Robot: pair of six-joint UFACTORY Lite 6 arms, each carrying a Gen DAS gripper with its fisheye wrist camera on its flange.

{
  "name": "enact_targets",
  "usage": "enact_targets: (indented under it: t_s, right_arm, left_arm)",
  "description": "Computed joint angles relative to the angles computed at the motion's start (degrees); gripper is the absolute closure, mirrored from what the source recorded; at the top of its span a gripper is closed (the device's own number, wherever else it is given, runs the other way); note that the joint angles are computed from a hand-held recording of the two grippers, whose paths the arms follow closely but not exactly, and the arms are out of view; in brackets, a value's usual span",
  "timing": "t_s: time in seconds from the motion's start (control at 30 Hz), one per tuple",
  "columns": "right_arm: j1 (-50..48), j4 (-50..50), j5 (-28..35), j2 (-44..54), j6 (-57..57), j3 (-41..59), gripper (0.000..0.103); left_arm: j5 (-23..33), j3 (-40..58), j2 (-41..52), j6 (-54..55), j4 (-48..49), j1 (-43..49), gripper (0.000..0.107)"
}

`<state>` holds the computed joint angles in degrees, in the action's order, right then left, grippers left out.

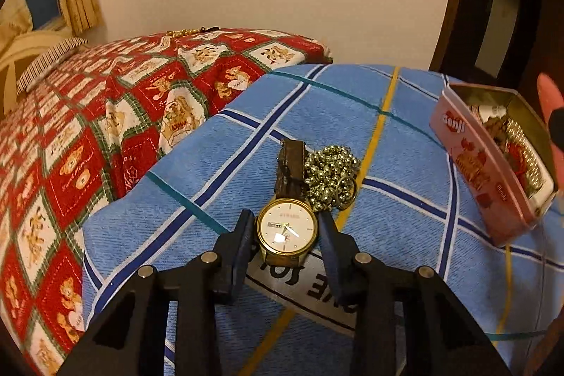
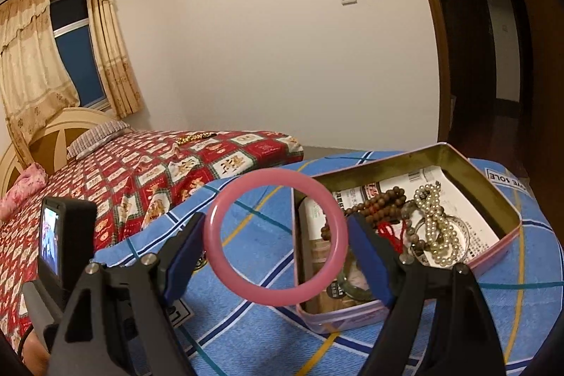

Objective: Organize jewelry
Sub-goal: 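Grasp the pink bangle with the right tool while the left tool grasps the gold watch, then carry the pink bangle and gold watch into the pink tin and release both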

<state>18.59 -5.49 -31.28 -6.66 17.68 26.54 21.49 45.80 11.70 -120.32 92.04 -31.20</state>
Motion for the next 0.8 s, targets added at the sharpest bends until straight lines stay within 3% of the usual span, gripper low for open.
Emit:
enact_targets:
  t_s: [0.17, 0.37, 0.8]
  right_arm:
    - [-1.19, -1.69, -0.31, 0.45, 1.53, 0.20, 0.020]
    - [-1.92, -1.77, -1.21, -0.26, 1.87, -0.44, 0.020]
    - [-4.91, -2.21, -1.84, -2.34, 0.99, -1.72, 0.020]
  left_arm:
    - [1.80, -6.22, -6.02, -14.38, 9.42, -0.07, 0.070]
    - [9.60, -13.41, -13.34, -27.58, 16.59, -3.89, 0.070]
    - [23.57, -17.32, -17.08, -32.05, 17.23, -14.08, 0.070]
